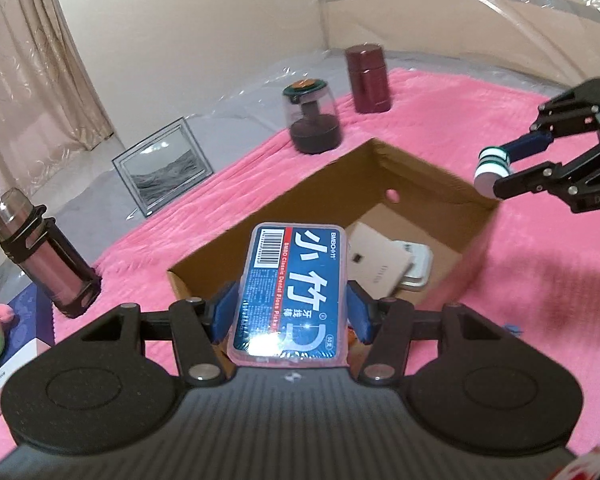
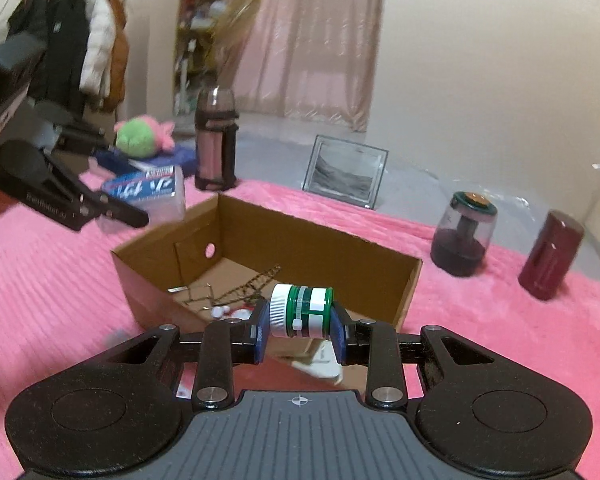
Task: Organize rigid objects
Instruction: 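Carry the toothpick box and spool over the box and lower them inside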
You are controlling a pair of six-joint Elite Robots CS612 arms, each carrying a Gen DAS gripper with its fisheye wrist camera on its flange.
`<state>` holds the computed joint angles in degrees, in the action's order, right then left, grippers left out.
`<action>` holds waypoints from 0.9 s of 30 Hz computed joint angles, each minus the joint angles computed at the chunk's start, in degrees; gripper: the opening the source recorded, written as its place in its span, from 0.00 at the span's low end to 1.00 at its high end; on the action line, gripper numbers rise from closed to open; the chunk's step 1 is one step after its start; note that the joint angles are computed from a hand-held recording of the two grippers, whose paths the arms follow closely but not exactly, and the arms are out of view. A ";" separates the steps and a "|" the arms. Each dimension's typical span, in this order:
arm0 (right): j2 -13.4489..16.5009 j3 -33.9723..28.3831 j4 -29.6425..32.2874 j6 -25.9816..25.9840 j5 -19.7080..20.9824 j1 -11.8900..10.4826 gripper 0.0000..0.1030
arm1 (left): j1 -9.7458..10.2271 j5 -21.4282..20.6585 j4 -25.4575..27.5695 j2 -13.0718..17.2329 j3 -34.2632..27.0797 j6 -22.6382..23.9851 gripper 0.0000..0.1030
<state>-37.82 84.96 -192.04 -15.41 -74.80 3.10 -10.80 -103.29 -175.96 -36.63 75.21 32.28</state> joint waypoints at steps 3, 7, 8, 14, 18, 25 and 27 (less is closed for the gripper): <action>1.41 -3.74 4.69 -4.54 -0.12 -0.03 0.27 | -0.23 1.81 2.84 2.02 -3.75 0.24 0.51; 3.35 -8.44 11.06 -11.00 -0.66 0.07 0.27 | -0.56 4.23 6.96 4.97 -8.80 0.60 0.51; 3.86 -9.64 12.67 -12.45 -1.06 0.14 0.27 | -0.67 4.82 7.96 5.80 -10.11 0.75 0.51; 7.25 -16.74 20.79 -20.30 -3.84 0.43 0.27 | -1.14 8.36 12.81 9.46 -15.74 3.03 0.51; 9.03 -20.20 24.87 -25.17 -5.90 0.70 0.27 | -1.22 9.55 15.31 11.31 -18.75 3.93 0.51; 11.54 -24.97 30.65 -32.45 -9.84 1.29 0.27 | -1.94 13.46 18.25 13.59 -22.16 6.57 0.51; 12.13 -25.99 31.67 -33.81 -10.72 1.43 0.27 | -2.08 14.32 19.27 14.12 -23.01 6.93 0.51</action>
<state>-25.69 58.98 -160.37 -49.23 -85.53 4.53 -12.88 -88.97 -156.69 -22.51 52.20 39.20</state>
